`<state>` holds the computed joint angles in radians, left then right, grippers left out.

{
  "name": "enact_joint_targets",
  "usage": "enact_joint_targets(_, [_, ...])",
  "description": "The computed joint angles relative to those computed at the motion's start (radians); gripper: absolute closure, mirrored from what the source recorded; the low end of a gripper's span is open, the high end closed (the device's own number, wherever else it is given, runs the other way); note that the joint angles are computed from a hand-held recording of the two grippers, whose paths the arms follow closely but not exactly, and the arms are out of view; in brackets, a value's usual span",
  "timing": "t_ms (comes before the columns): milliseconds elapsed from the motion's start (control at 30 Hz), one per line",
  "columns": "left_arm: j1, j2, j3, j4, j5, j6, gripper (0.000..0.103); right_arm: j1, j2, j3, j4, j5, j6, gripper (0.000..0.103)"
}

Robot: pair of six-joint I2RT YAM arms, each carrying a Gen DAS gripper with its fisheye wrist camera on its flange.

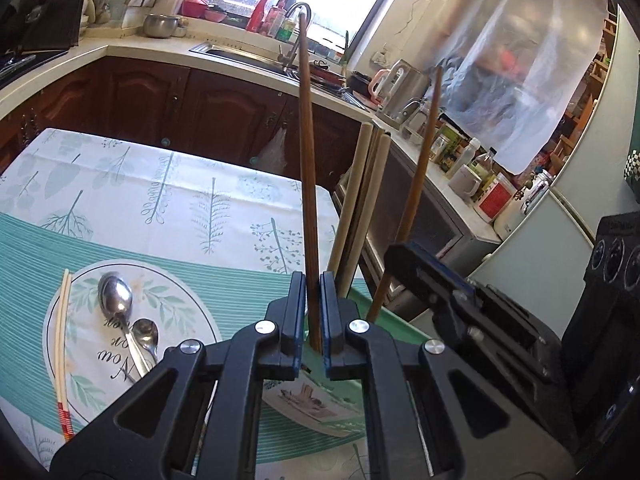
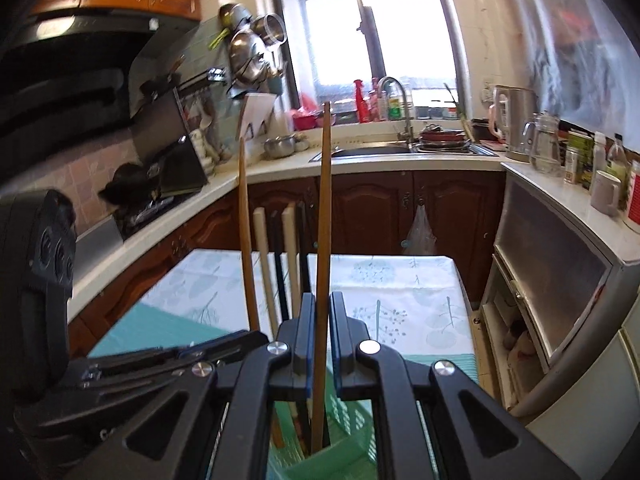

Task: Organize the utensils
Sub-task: 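Lower the brown chopsticks into the green holder and open both tools, then move both tools back over the last pair of red-tipped wooden chopsticks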

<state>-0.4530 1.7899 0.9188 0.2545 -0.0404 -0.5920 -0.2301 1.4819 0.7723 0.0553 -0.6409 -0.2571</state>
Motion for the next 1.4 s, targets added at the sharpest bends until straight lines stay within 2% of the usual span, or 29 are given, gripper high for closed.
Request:
enact_joint_targets(67, [0.001,-0.001,-0.002,-0.027,0.01,-0.012,0.098,-0.005,-0.009,-0.012,-0.036,0.0,-0.049,0.096])
enact_joint_targets(233, [-0.014,-0.033,-0.017,-0.101,-0.029,-0.008,0.085,-0.014,0.016,0.016,-0.208,0.008,-0.175,0.096])
enact_joint_targets(300, [-0.013,-0.042,-0.017,-0.145,-0.027,-0.01,0.07,-0.016,0.023,0.024,-0.247,0.014,-0.195,0.096])
enact_joint_targets(367, [-0.013,-0.059,-0.031,-0.165,-0.031,-0.025,0.064,-0.018,0.019,0.027,-0.266,0.012,-0.201,0.096])
enact_joint_targets(600, [0.027,-0.117,-0.07,-0.242,0.028,-0.034,0.063,-0.003,-0.019,0.032,-0.307,0.009,-0.181,0.094])
enact_joint_targets(767, [0.045,-0.159,-0.097,-0.328,-0.007,0.004,0.059,-0.014,-0.061,0.018,-0.313,-0.005,-0.158,0.09])
enact_joint_targets(933, [0.115,-0.195,-0.171,-0.363,0.029,0.007,0.058,-0.017,-0.081,0.017,-0.333,-0.017,-0.156,0.09])
enact_joint_targets(1233, [0.314,-0.266,-0.32,-0.404,0.05,0.072,0.058,0.039,-0.187,-0.066,-0.352,-0.034,-0.117,0.09])
enact_joint_targets(1400, [0.457,-0.29,-0.396,-0.405,0.083,0.157,0.058,0.133,-0.21,-0.12,-0.347,0.032,-0.104,0.09])
